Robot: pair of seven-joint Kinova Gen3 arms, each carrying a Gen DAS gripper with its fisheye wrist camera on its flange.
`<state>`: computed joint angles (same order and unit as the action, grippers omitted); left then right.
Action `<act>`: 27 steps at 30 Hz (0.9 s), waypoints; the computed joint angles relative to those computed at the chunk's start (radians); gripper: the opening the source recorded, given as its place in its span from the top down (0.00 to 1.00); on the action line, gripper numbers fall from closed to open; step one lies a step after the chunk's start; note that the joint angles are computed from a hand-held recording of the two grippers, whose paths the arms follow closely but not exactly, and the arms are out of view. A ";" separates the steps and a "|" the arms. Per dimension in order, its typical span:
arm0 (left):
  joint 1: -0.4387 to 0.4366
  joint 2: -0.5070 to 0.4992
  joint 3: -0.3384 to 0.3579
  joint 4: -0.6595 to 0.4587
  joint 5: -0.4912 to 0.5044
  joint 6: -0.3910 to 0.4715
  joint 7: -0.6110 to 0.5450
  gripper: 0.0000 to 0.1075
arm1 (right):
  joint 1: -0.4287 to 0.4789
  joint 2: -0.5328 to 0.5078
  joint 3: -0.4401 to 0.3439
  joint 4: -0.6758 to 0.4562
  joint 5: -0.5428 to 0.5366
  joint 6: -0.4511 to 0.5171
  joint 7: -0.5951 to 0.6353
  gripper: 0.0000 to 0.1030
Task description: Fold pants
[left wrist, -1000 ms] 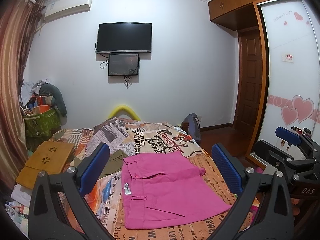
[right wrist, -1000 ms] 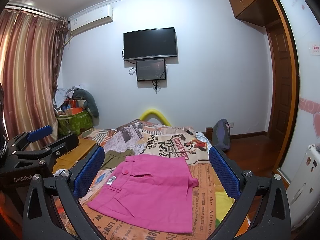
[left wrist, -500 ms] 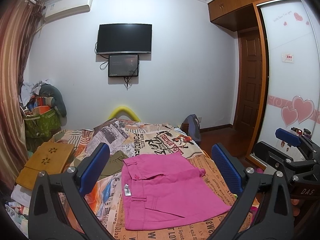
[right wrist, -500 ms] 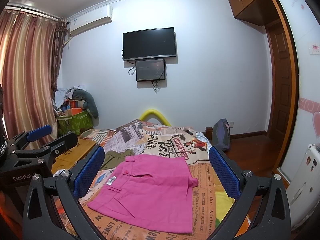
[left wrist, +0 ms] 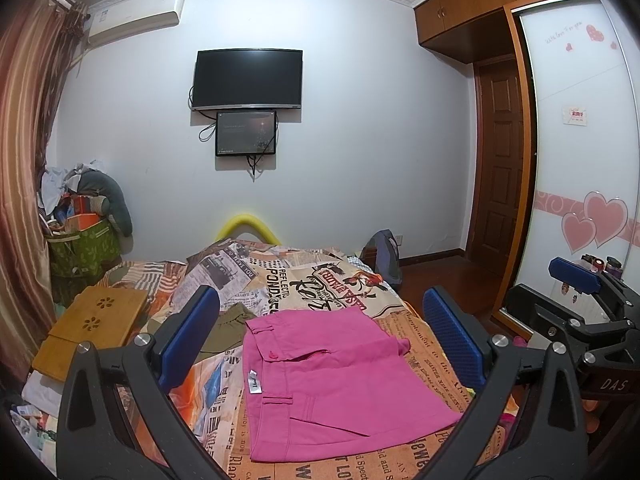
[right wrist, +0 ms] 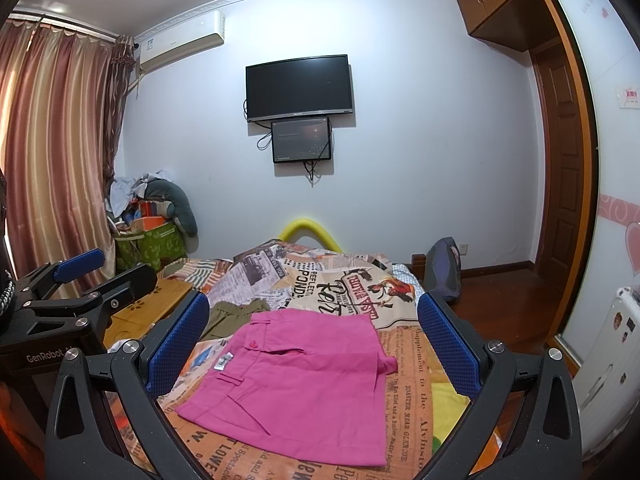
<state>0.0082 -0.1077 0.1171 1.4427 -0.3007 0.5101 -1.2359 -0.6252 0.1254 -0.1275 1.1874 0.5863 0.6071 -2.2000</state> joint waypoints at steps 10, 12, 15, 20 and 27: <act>0.003 0.000 0.001 -0.007 -0.001 0.007 0.000 0.04 | 0.002 -0.002 -0.001 0.004 -0.001 -0.003 -0.001 0.00; 0.003 0.001 0.000 -0.008 -0.001 0.008 -0.001 0.04 | 0.000 -0.002 0.000 0.004 0.002 -0.001 -0.003 0.00; 0.004 0.001 -0.003 -0.008 0.003 0.008 -0.006 0.04 | 0.000 -0.002 0.000 0.007 0.005 -0.005 -0.006 0.00; 0.004 0.006 -0.007 -0.010 0.008 0.007 -0.013 0.04 | 0.000 0.007 0.000 -0.006 0.003 0.008 -0.002 0.00; 0.010 0.075 -0.040 -0.060 0.060 0.045 -0.062 0.04 | 0.014 0.067 0.014 -0.073 -0.075 0.056 0.058 0.00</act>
<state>0.0178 -0.0325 0.0768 1.3829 -0.2403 0.5554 -1.2980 -0.6111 0.1928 -0.1132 1.1141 0.5111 0.6627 -2.1416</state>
